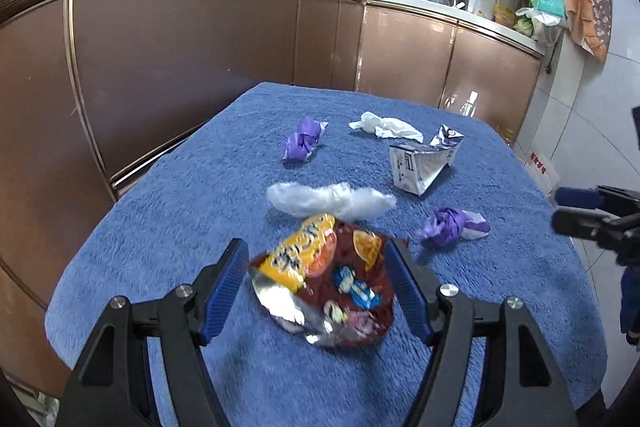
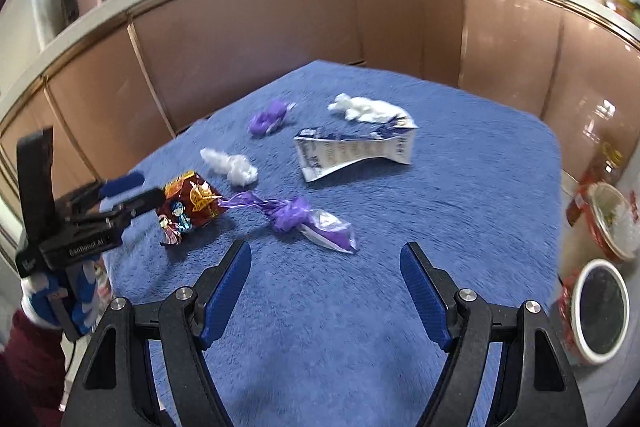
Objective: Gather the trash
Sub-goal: 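Grasp the yellow snack wrapper with the left tool while the right tool grasps the purple wrapper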
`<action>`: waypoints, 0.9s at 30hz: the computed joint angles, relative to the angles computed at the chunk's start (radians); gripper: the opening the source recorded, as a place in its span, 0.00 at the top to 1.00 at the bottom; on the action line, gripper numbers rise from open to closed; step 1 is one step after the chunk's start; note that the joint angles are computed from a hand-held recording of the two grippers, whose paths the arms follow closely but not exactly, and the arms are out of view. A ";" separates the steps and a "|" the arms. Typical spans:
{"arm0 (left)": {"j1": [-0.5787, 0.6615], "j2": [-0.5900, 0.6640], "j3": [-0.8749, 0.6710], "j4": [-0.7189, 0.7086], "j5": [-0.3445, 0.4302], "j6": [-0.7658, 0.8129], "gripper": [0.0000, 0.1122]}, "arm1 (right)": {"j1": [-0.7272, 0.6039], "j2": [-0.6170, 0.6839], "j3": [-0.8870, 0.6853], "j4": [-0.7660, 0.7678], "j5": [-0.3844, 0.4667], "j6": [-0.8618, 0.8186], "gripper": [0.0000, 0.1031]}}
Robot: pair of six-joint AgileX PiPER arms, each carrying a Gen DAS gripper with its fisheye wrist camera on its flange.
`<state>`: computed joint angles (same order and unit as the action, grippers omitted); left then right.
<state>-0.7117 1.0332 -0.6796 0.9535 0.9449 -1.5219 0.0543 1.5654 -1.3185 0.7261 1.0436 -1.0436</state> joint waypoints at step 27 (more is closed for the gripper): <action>0.429 0.186 -0.024 -0.484 -0.443 0.655 0.72 | 0.181 0.381 -0.243 -0.011 0.001 -0.098 0.65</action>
<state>-0.2830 1.2190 -0.7040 0.4700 0.5019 -0.8665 0.2354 1.9465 -1.5616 0.7148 1.0449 -1.1412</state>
